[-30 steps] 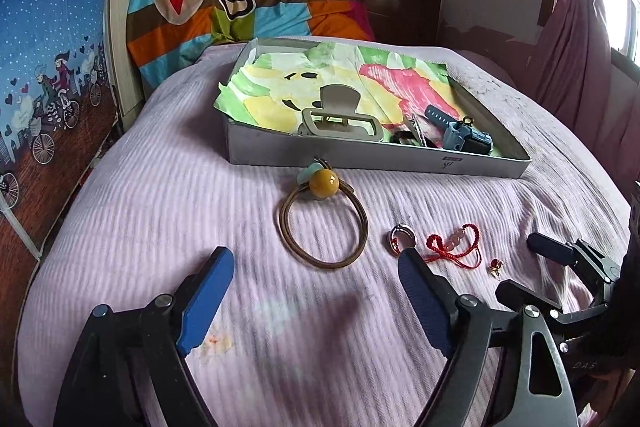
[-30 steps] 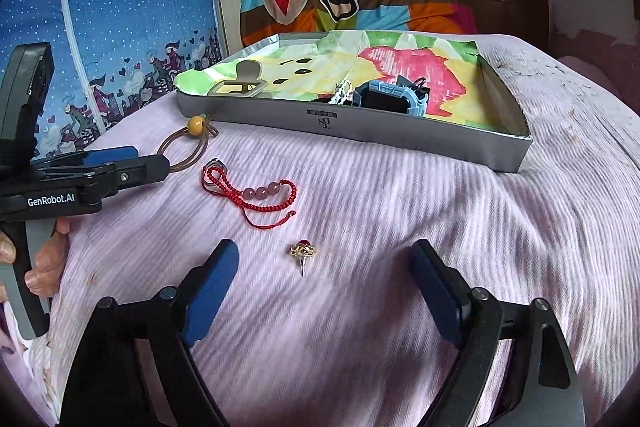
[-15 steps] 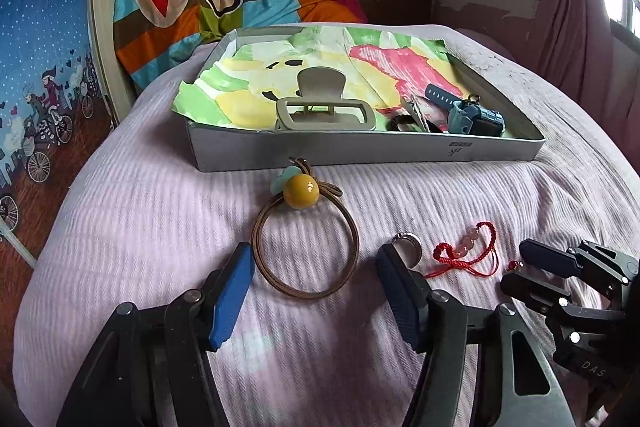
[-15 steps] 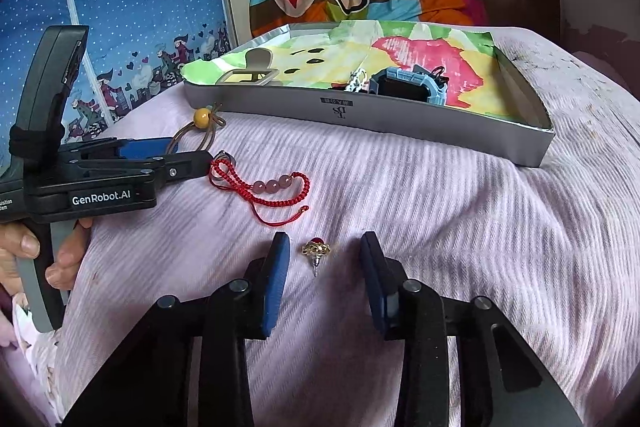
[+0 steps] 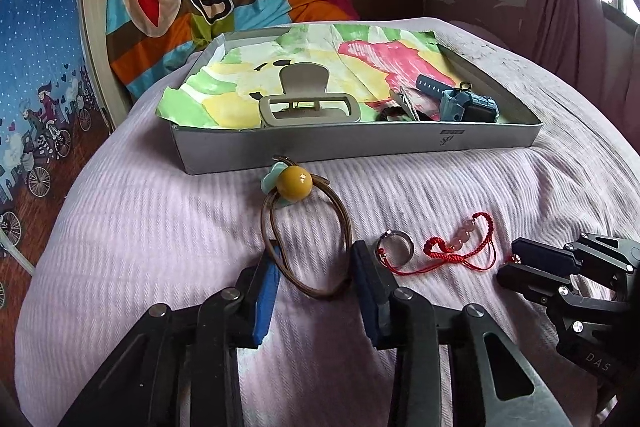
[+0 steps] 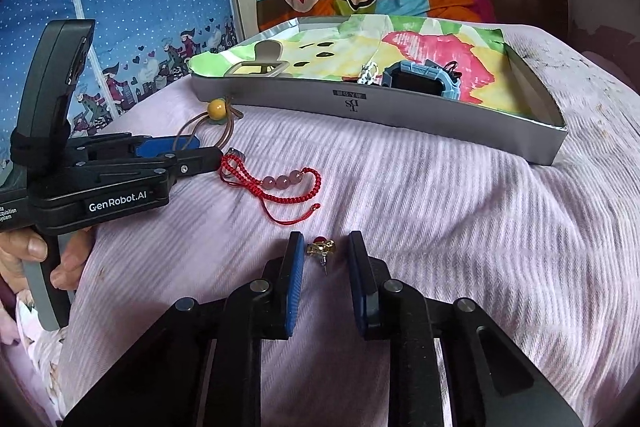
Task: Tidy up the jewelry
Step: 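Grasp the yellow-bead hair tie with the left tool while the right tool grasps the other earring, then carry the hair tie and earring into the grey tray with both tools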
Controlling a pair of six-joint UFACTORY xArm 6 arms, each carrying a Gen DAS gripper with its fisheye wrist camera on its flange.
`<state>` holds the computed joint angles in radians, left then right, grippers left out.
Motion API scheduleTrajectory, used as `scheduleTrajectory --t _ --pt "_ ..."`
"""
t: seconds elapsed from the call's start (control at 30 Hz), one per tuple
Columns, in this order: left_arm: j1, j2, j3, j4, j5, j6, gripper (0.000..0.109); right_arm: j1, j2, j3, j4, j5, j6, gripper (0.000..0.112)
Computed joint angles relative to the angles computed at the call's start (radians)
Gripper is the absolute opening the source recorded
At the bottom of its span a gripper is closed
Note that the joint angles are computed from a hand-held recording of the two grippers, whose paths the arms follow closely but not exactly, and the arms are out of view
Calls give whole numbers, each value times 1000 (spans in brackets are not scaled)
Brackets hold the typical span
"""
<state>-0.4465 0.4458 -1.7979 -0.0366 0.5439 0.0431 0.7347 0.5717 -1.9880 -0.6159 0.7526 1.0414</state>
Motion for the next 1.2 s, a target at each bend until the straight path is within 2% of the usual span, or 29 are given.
scheduleTrajectory --t 0.3,0.6,0.8,0.93,1.2 --pt "-2 -14 33 1 -36 2 14 0 3 -1 -5 4 3 13" --pt "-4 -38 81 -7 -85 10 5 -7 -39 73 -53 -61 73 13" --pt "-3 -76 152 27 -171 -25 4 -16 -70 125 -106 -117 147 13" --pt "-4 -97 189 58 -225 -46 3 -17 -68 125 -110 -122 151 13" --pt "-1 -119 231 -17 -289 0 3 -22 -65 123 -103 -129 152 13"
